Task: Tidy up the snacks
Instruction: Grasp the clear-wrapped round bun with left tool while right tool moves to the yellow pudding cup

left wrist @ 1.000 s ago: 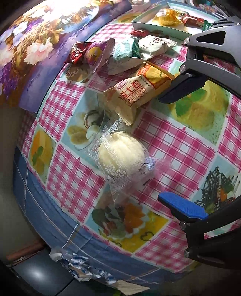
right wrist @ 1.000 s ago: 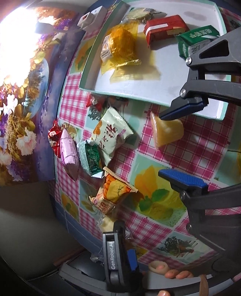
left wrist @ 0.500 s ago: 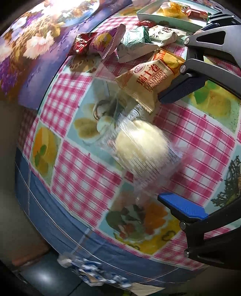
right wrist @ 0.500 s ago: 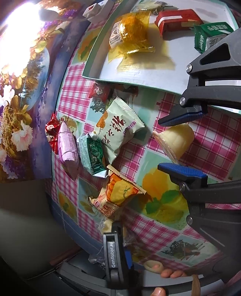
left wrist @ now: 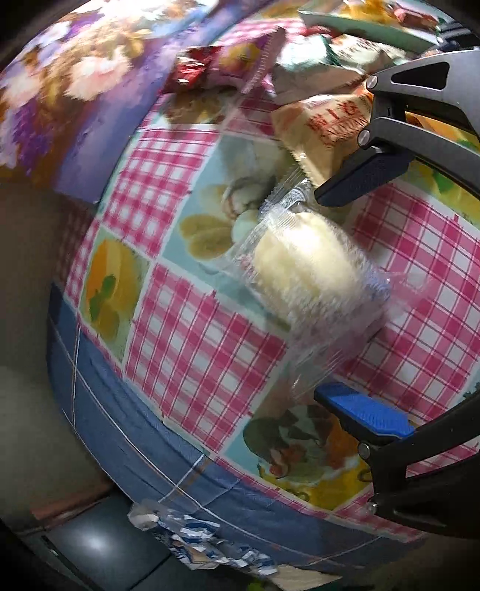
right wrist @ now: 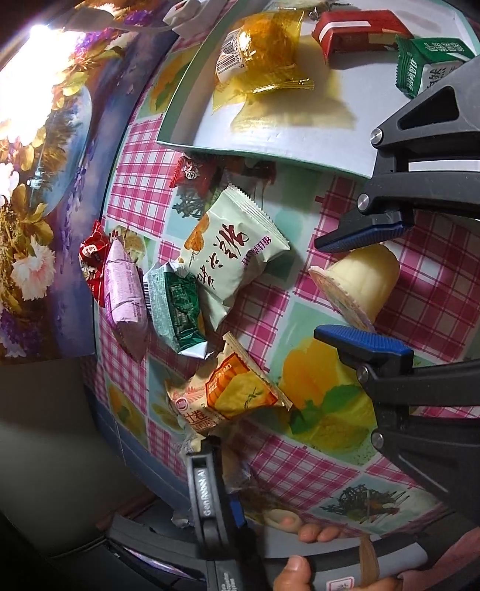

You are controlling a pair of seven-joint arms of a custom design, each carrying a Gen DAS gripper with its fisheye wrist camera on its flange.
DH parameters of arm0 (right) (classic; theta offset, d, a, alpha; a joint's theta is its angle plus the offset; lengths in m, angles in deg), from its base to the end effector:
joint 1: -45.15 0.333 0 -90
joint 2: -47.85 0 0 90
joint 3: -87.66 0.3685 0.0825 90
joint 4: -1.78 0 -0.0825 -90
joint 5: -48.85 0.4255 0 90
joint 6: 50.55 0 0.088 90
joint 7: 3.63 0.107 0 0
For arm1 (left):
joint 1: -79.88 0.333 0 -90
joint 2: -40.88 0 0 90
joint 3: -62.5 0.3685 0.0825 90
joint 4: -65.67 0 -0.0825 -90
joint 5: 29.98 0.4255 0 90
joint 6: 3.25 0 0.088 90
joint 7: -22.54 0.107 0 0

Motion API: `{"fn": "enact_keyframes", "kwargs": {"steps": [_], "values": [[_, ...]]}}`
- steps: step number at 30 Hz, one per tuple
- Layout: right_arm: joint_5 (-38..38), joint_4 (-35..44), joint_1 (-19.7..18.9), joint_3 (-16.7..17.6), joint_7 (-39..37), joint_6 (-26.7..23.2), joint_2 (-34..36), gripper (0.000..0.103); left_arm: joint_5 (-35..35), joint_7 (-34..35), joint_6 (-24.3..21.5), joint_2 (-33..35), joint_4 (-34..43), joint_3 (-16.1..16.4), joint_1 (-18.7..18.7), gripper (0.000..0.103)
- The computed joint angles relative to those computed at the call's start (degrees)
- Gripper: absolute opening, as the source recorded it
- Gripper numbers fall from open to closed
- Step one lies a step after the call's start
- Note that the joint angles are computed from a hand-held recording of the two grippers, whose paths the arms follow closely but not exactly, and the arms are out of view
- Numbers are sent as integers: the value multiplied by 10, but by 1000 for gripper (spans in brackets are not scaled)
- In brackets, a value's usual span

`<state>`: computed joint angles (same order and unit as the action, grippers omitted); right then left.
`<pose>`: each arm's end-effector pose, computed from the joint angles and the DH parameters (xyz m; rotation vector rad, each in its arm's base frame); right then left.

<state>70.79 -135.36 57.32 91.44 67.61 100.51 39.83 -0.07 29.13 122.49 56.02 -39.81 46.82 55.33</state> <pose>0.5148 0.1380 0.4371 -2.1825 1.5986 -0.1516 0.5410 -0.4172 0.4317 -2.3981 1.4556 -0.2927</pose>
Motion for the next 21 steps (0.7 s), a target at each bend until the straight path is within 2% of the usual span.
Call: {"fn": "enact_keyframes", "kwargs": {"steps": [2,4,12,14,15,16,17,19,21], "values": [[0,1,0,0,0,0,1,43,1,-15,39,-16,-24,3,7,96],[0,0,0,0,0,0,0,43,0,-27,57,-23,-33,5,12,96],[0,1,0,-1,-3,-1,1,43,13,-37,22,2,-6,4,5,96],[-2,1,0,0,-3,-2,1,43,18,-59,35,0,-13,9,5,96],[-1,1,0,-1,-4,-2,1,43,22,-76,47,-5,-22,11,5,92],[-1,1,1,0,-4,-2,1,43,25,-88,62,-10,-31,13,8,83],[0,1,1,-1,-4,-3,1,43,31,-94,72,-12,-35,14,9,79],[1,2,1,-1,-5,-3,1,43,43,-103,75,-17,-40,14,9,63],[1,2,1,-1,-5,-4,1,43,41,-100,75,-19,-42,12,11,59]]}}
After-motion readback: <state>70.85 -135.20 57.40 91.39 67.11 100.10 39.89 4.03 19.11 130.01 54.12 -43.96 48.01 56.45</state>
